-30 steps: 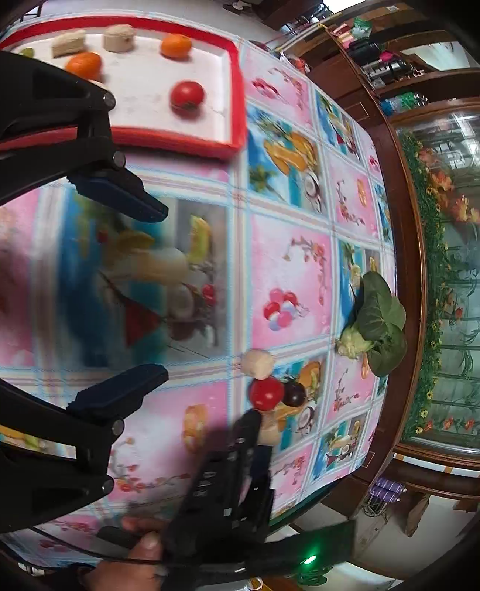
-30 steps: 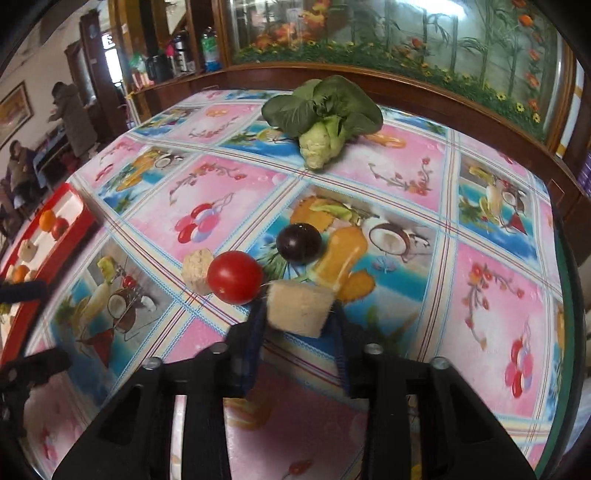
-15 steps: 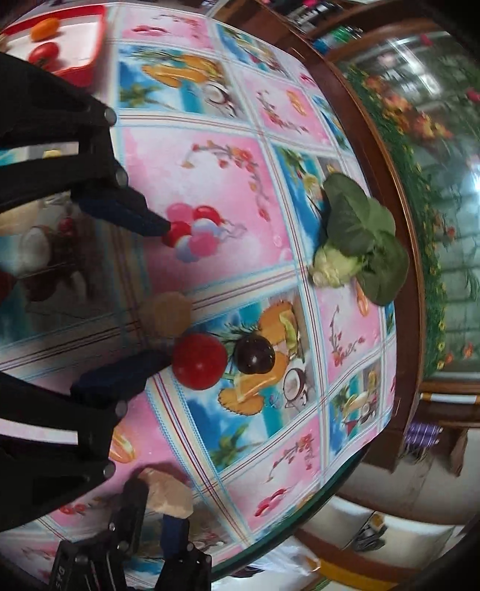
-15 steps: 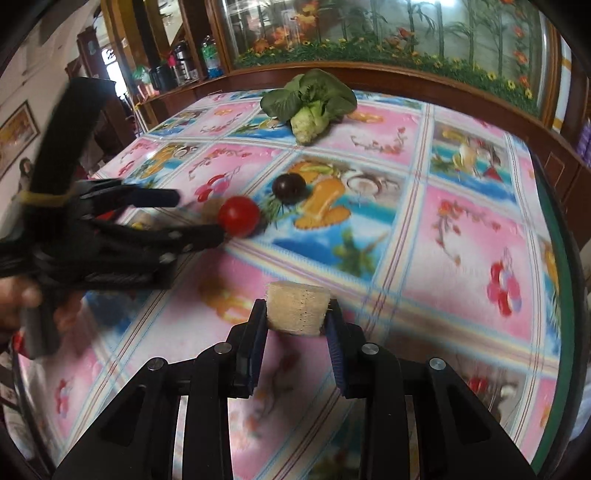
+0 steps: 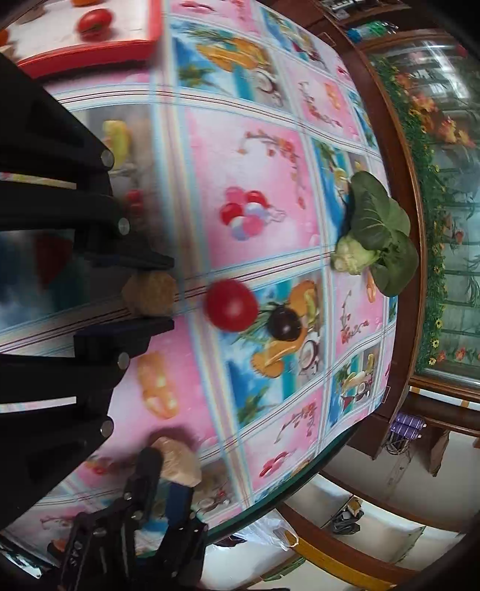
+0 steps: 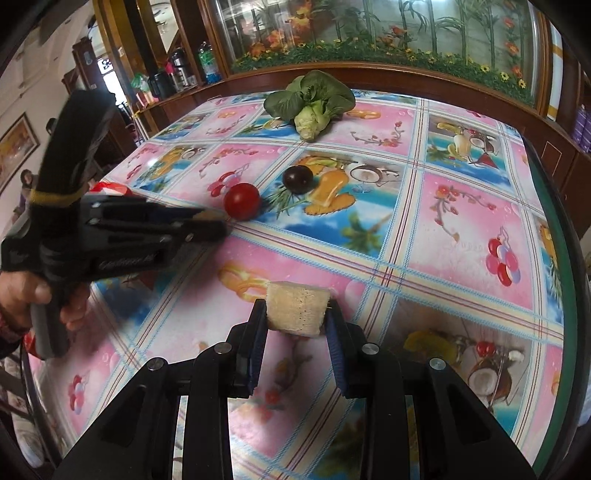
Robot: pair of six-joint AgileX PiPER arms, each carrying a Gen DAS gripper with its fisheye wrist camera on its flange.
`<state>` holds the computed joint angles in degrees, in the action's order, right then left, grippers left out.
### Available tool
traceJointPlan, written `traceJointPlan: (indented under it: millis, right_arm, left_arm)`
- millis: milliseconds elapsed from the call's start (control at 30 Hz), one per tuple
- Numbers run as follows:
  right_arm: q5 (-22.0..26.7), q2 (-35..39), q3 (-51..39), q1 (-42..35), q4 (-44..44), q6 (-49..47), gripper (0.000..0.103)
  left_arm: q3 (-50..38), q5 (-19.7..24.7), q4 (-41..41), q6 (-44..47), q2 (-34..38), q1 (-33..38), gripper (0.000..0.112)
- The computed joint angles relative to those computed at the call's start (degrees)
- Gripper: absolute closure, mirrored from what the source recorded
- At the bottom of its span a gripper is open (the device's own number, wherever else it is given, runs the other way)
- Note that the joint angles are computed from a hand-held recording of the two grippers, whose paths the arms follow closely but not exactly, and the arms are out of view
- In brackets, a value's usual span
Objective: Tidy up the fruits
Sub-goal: 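Grasp a tan bread cube with the right tool while the left grasps a tan biscuit, then carry the bread cube and biscuit over the red tray with both tools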
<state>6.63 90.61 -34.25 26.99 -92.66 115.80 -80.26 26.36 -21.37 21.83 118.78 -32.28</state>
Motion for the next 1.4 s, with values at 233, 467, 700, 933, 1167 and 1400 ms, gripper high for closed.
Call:
traceJointPlan:
  millis: [233,467,700,933,1167,1400]
  right_arm:
    - [4.9,-3.2,1.9,7.0,11.0,-5.2,0.073]
    - [10.0,-5.9,4.4,15.7,18.6,-2.8,0.073]
    - [14.8,-3.9,2.9,23.8,22.5,2.2,0.072]
    - [21.4,-1.7,-3.9,29.3,28.4,-2.7,0.072]
    - [26.0,2.3,-9.2,31.9,33.5,-8.4,0.070]
    - [23.8,2.5,-6.1,30.7,35.1,-7.7,0.063]
  left_arm:
    - [18.7,-4.4,-13.5,10.4,-11.4,0.9,0.084]
    - [32.9,-3.4,-29.5,26.8,-21.4,4.5,0.084]
    - [39.1,-2.5,-34.5,32.5,-27.6,8.2,0.084]
    - [42.0,0.8,-36.8,36.9,-32.3,14.3,0.084]
    - [42.8,3.5,-35.5,38.8,-32.4,19.0,0.084]
    - [43.9,1.1,-36.4,40.2,-30.4,16.7,0.084]
